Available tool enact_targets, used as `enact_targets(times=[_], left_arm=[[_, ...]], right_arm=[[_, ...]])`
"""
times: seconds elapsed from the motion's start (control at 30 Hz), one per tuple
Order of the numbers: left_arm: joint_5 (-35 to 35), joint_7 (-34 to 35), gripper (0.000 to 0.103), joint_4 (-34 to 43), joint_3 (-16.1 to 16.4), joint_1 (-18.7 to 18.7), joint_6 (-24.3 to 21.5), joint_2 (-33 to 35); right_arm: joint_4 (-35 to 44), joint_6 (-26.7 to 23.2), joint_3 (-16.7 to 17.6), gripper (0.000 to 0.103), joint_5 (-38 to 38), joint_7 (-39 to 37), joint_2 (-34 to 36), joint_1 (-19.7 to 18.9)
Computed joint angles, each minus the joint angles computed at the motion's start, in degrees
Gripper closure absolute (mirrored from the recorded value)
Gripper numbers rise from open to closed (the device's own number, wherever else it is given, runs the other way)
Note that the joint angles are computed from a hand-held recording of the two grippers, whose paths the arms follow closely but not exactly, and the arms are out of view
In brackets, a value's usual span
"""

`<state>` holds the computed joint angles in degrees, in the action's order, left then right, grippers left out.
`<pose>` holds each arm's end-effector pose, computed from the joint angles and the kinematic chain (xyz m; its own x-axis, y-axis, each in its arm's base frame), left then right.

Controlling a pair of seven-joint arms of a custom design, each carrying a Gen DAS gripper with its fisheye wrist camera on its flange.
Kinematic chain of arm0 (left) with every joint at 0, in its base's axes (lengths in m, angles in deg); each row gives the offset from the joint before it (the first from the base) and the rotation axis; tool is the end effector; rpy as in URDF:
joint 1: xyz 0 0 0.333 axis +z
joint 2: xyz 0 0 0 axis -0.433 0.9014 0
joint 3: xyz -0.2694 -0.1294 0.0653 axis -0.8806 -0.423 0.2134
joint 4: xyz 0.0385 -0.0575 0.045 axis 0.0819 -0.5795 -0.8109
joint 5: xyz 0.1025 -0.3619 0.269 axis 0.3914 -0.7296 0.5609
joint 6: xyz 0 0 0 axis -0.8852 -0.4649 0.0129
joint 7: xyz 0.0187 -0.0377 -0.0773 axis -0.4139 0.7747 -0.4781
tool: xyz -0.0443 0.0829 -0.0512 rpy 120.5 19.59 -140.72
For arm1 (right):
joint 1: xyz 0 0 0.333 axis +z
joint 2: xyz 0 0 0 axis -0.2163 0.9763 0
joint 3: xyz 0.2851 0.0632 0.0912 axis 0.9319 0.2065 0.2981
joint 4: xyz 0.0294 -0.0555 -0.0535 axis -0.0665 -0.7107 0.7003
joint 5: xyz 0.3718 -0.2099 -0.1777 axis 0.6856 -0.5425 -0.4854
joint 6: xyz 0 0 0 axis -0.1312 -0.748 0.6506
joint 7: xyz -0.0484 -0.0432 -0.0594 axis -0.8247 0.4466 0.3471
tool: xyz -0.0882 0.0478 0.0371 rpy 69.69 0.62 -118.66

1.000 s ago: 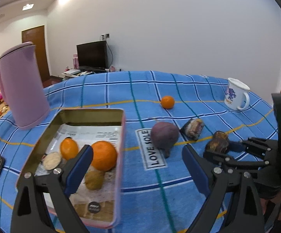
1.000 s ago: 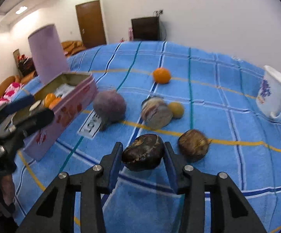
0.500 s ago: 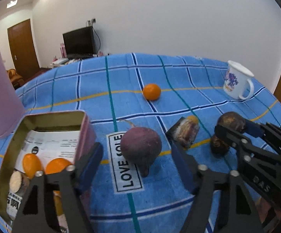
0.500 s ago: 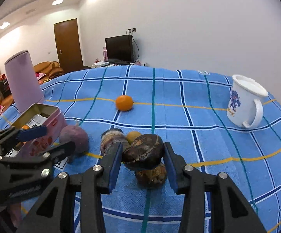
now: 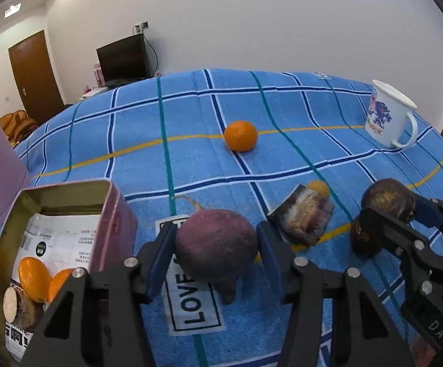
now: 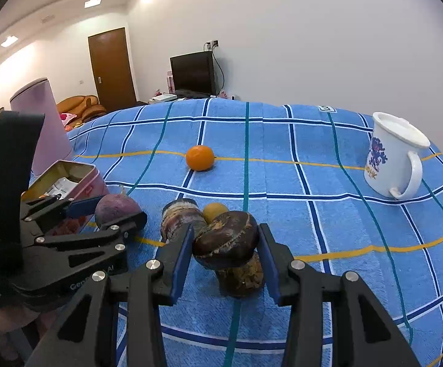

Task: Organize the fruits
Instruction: 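Close left tool on the purple beet while right tool closes on the brown fruit, then lift and carry the beet and brown fruit with both tools toward the tin box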

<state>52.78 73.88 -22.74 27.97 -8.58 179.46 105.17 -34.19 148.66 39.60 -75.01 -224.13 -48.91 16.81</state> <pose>0.7210 -0.0786 0.2946 -0.4667 -0.8836 -0.0385 -0.6199 0.3578 -0.6984 0.6604 0.3204 0.3214 -0.0923 -0.9945 -0.0498 -0.6148 0.0962 -0.7828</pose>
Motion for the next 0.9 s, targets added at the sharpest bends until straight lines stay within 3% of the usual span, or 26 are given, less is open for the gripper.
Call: enact_targets(times=[0.23, 0.4, 0.57, 0.9], left_arm=[[-7.8, 8.8, 0.048, -1.5, -6.9, 6.6, -2.4, -0.7], [-17.0, 18.1, 0.048, -2.6, -12.3, 11.2, -0.9, -1.0], [-24.6, 25.4, 0.048, -2.5, -15.1, 13.6, 0.0, -0.8], [-46.2, 51.5, 0.048, -2.2, -28.7, 24.5, 5.2, 2.2]], right_arm=[[-0.6, 0.2, -0.6, 0.059, -5.1, 5.1, -0.8, 0.6], [-0.7, 0.5, 0.2, 0.059, -7.9, 7.5, -1.1, -0.1], [-0.9, -0.1, 0.8, 0.059, -13.1, 11.5, -1.7, -0.3], [-1.5, -0.9, 3.3, 0.059, -20.4, 17.2, -2.7, -2.2]])
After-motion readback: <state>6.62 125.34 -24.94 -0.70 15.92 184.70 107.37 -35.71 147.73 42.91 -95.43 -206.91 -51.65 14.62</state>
